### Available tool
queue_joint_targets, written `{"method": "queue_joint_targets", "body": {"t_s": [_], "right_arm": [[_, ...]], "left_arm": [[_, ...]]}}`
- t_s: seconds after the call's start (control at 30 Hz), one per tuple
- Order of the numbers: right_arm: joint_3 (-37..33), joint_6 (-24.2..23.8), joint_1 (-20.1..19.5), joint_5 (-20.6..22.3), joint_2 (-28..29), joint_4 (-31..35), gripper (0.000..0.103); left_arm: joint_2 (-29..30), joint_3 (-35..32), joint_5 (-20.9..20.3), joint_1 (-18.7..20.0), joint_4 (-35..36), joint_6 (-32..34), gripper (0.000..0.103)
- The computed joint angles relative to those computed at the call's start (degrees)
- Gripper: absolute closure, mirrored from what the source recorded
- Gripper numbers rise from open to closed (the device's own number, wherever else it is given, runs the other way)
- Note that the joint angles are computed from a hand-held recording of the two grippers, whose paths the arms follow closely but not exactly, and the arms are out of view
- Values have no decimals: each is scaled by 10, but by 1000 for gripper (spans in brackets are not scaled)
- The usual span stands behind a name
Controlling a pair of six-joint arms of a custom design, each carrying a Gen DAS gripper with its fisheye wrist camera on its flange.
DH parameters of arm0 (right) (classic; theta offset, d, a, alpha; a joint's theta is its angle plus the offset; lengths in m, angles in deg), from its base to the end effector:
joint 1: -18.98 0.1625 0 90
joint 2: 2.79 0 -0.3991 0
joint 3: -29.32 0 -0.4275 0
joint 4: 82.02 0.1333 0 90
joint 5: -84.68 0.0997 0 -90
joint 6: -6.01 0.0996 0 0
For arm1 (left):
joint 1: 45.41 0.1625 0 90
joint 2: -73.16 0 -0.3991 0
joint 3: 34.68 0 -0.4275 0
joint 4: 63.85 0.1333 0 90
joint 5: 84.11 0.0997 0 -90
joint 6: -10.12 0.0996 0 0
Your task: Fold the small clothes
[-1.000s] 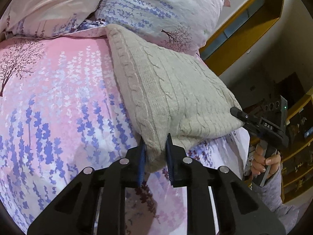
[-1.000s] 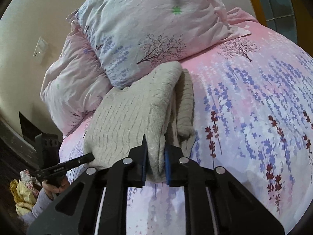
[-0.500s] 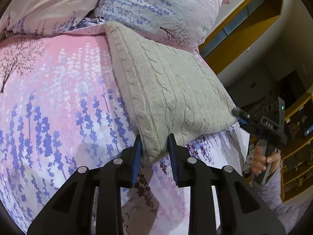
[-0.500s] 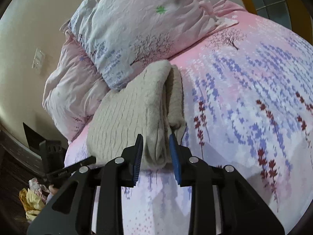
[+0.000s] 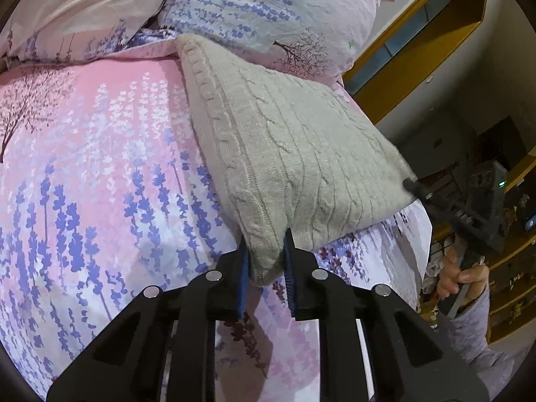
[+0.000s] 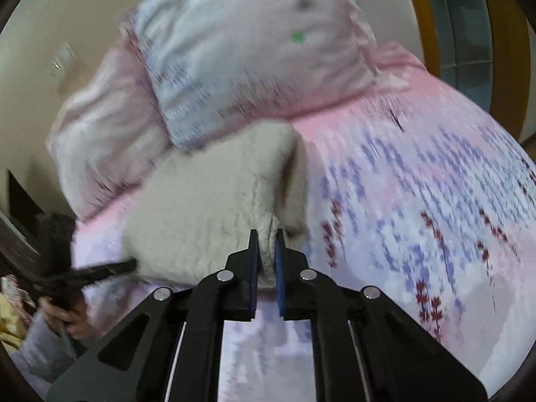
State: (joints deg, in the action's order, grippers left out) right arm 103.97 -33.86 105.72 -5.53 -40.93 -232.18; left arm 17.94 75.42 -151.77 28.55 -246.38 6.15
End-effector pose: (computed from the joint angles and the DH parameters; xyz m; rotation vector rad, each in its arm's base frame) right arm 0.0879 -0.7951 0.1034 0.9200 -2.7847 0.5691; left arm -0.0037 -0.6324 0.1286 0.1033 2.7090 -1.0009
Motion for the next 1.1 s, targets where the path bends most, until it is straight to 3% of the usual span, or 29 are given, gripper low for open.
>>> {"method": "queue_joint_targets", "body": {"t_s": [0.07,0.23,0.3,0.37,0.43,0.47,0.6,0.7,0.87,0.93,1.1], "right_arm": [[-6,7,-3,-24,10,3,95],[-6,7,-3,-32,14,4,94],[-7,6,1,-29,12,9,89],[-9,19,0,-8,7,12,76],[-20,34,-1,18,6,12,75],[-29,42,1,30,9,10,75],[-63,17,21,35,38,-10,80],[-93,-1,34,42,63,11,79],[-138,-18,50,-20,105,38,79],[-150,-19,51,-42,117,46,79],[-169,-7,38,-24,129,72,79]], "left_arm": [[-2,7,8,-2,-3,7,86],[6,10,36,-12,-21,29,85],[2,14,38,-15,-28,33,82],[-7,25,63,-25,-53,36,70],[-9,31,100,-37,-89,48,47],[-9,30,116,-42,-102,53,44],[4,0,117,-54,-137,73,43],[41,-49,121,-65,-135,95,42],[118,-136,203,-79,-76,113,40],[137,-148,229,-82,-85,132,36],[166,-177,260,-83,-74,151,31]]}}
